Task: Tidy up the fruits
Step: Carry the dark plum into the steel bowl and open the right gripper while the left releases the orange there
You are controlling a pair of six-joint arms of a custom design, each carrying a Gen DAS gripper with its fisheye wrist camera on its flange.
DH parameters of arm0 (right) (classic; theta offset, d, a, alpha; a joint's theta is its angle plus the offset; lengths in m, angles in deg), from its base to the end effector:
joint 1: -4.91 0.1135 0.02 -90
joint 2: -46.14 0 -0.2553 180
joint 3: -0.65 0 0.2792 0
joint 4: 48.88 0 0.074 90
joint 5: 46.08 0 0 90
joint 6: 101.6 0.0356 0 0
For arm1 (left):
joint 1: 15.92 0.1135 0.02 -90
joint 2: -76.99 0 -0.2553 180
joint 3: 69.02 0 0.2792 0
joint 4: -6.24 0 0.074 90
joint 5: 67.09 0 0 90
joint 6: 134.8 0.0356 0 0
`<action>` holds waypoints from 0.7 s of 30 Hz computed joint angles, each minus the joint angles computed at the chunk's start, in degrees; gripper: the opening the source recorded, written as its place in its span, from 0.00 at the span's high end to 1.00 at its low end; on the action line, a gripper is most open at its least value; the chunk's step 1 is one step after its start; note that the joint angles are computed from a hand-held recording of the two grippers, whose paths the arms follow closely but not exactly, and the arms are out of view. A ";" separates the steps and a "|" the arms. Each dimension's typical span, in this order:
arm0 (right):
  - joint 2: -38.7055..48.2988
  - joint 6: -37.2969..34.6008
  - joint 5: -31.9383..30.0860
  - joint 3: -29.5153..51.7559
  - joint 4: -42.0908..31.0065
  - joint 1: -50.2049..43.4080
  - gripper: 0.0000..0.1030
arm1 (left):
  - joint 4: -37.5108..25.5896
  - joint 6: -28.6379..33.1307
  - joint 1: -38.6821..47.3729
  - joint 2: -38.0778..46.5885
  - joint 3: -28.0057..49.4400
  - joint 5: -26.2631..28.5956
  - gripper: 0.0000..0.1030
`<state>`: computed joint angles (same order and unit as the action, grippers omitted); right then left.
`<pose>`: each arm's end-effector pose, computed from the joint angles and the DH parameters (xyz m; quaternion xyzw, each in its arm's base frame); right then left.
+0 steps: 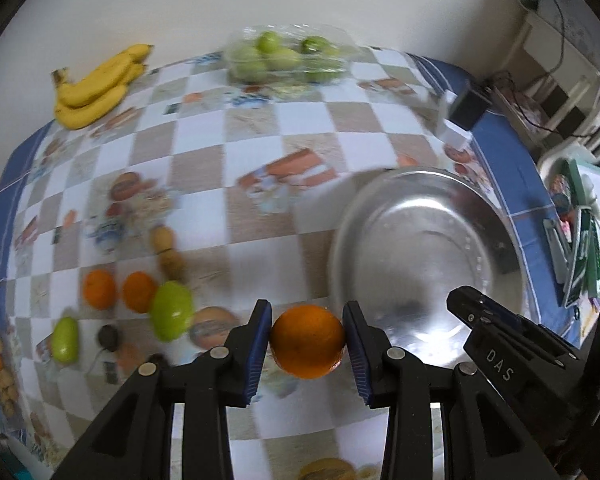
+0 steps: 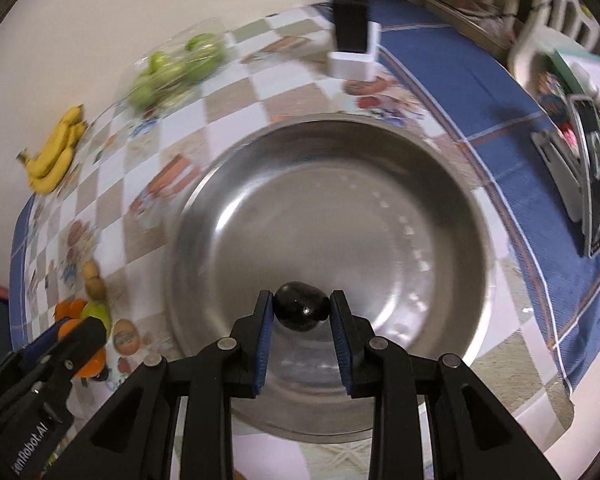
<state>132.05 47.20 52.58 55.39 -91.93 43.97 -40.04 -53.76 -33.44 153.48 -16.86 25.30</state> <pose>0.2133 0.1662 0.1186 0.1795 0.9713 0.0541 0.1463 0.2390 -0.0770 0.1434 0.0771 0.9825 -0.0586 0.1592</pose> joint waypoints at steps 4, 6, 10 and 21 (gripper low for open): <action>-1.68 -0.27 -0.57 -2.33 0.13 -2.99 0.71 | 2.18 -2.17 -4.14 4.48 1.94 -0.52 0.62; -1.91 -0.45 -0.93 -2.99 0.38 -4.47 0.71 | 3.45 -3.12 -5.72 6.70 2.86 -0.28 0.62; -1.87 -1.38 -1.41 -4.00 0.77 -7.23 0.71 | 5.71 -4.26 -7.24 9.89 3.74 0.74 0.62; 0.44 -1.91 -2.76 -5.33 1.91 -10.09 0.71 | 10.39 -4.42 -9.31 15.15 2.75 1.07 0.61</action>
